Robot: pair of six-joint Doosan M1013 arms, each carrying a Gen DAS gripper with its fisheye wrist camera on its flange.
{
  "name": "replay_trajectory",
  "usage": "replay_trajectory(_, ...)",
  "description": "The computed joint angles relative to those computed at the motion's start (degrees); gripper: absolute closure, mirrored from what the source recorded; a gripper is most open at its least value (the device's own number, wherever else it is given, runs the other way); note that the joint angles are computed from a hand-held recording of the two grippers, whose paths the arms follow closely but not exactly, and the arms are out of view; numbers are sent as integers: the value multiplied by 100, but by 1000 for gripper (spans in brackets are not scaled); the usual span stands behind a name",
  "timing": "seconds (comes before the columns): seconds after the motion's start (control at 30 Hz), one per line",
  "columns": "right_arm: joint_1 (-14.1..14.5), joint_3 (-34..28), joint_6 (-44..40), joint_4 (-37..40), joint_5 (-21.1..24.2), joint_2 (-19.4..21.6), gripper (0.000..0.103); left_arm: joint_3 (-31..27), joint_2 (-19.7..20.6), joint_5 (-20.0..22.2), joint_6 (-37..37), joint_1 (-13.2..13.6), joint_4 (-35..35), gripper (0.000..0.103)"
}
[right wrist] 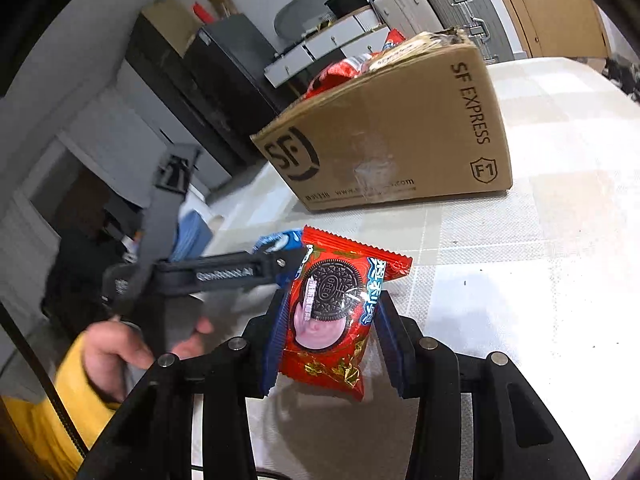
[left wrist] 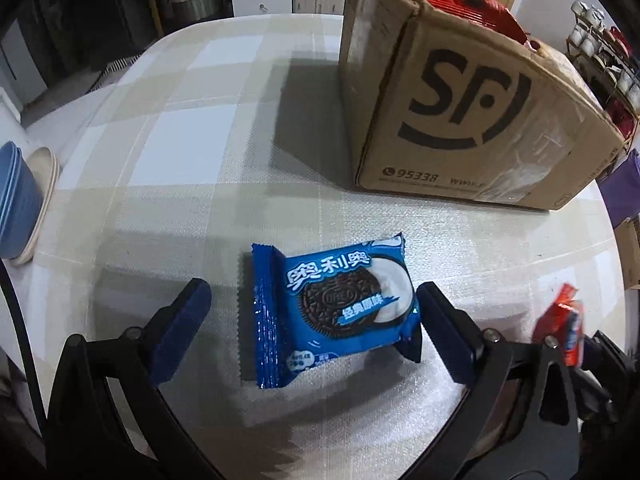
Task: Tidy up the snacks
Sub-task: 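Grasp the blue Oreo pack with the left gripper while the right grasps the red Oreo pack, then lift both Oreo packs and carry them over the cardboard box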
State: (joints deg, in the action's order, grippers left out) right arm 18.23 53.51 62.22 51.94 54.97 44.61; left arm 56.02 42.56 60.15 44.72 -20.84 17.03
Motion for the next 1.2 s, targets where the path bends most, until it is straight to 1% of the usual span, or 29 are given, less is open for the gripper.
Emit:
replay_trajectory(0.1, -96, 65, -107, 213, 97, -28, 60, 126, -74, -143, -127, -9, 78, 5)
replay_trajectory(0.17, -112, 73, -129, 269, 134, -25, 60, 146, -88, -157, -90, -3, 50, 6)
replay_trajectory(0.27, -122, 136, -244, 385, 131, -54, 60, 155, -111, -86, -166, -34, 135, 16)
replay_trajectory(0.3, -126, 158, -269, 419, 129, -67, 60, 151, -114, -68, -184, -44, 191, 24)
replay_trajectory(0.33, -131, 170, -278, 441, 125, -70, 60, 153, -120, -58, -189, -52, 249, 36)
replay_trajectory(0.4, -96, 118, -249, 462, 94, -9, 60, 147, -120, -58, -175, -52, 302, 44)
replay_trajectory(0.43, -93, 118, -245, 467, 90, -4, 60, 195, -150, -130, -183, -47, 290, 50)
replay_trajectory(0.5, -90, 122, -236, 455, 71, -7, 60, 275, -202, -212, -187, -57, 311, 56)
replay_trajectory(0.67, -80, 117, -209, 436, 41, -5, 60, 418, -293, -226, -181, -138, 511, 58)
replay_trajectory(0.77, -89, 127, -196, 435, 57, -9, 60, 453, -325, -94, -179, -186, 579, 58)
replay_trajectory(0.87, -78, 107, -110, 366, 11, -3, 60, 588, -422, -120, -224, -249, 743, 58)
replay_trajectory(1.1, -22, 24, 368, -160, -93, 12, 60, 1203, -840, -659, -461, -393, 608, 58)
replay_trajectory(1.2, 33, 178, 448, -523, -421, -125, 60, 1444, -990, -931, -551, -437, 418, 58)
